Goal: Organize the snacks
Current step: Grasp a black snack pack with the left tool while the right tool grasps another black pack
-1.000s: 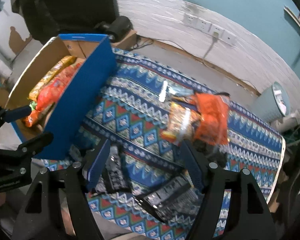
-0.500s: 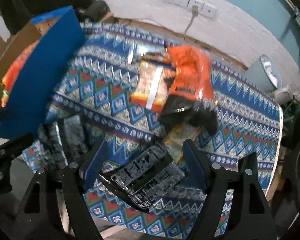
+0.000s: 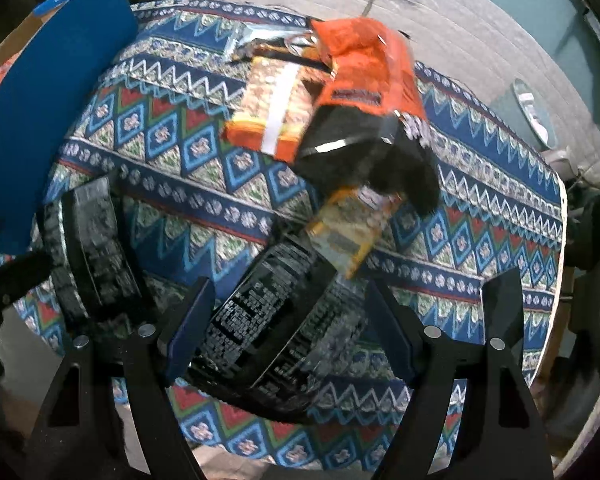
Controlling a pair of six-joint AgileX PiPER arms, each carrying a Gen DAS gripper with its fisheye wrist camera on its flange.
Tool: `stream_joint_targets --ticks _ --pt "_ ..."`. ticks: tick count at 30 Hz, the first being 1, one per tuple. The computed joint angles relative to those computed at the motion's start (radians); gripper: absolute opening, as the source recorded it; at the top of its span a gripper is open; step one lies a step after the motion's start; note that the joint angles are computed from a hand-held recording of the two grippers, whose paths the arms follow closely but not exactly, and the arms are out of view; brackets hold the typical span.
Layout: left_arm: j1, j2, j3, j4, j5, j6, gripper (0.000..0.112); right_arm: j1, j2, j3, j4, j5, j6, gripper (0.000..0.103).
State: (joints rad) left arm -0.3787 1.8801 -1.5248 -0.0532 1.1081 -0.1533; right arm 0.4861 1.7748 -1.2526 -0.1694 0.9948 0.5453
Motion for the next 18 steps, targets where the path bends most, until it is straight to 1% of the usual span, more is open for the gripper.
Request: stream_joint_targets --ticks 5,8,11,14,18 --pt "0.005 0.039 -0.006 -0.018 0.020 -0.025 0.078 -0.046 -0.054 0.088 0.016 -0.023 -0.021 0.077" --pt "0.012 0.062 -0.012 -0.047 0.035 -0.033 0.078 -0.106 -0.080 0.146 0.076 -0.060 -0.058 0.077" --pt "0.014 0.073 -0.011 -0.074 0.025 -0.043 0.078 -0.162 -0.092 0.195 0.134 -0.094 -0.099 0.077" --pt "0.000 0.088 -0.020 -0.070 0.008 -0.068 0.078 -0.196 -0.101 0.236 0.143 -0.116 -0.112 0.077" --pt "-0.014 0.127 -0.049 -0.072 0.005 -0.092 0.078 -0.249 -0.118 0.266 0.172 -0.140 -0.147 0.077"
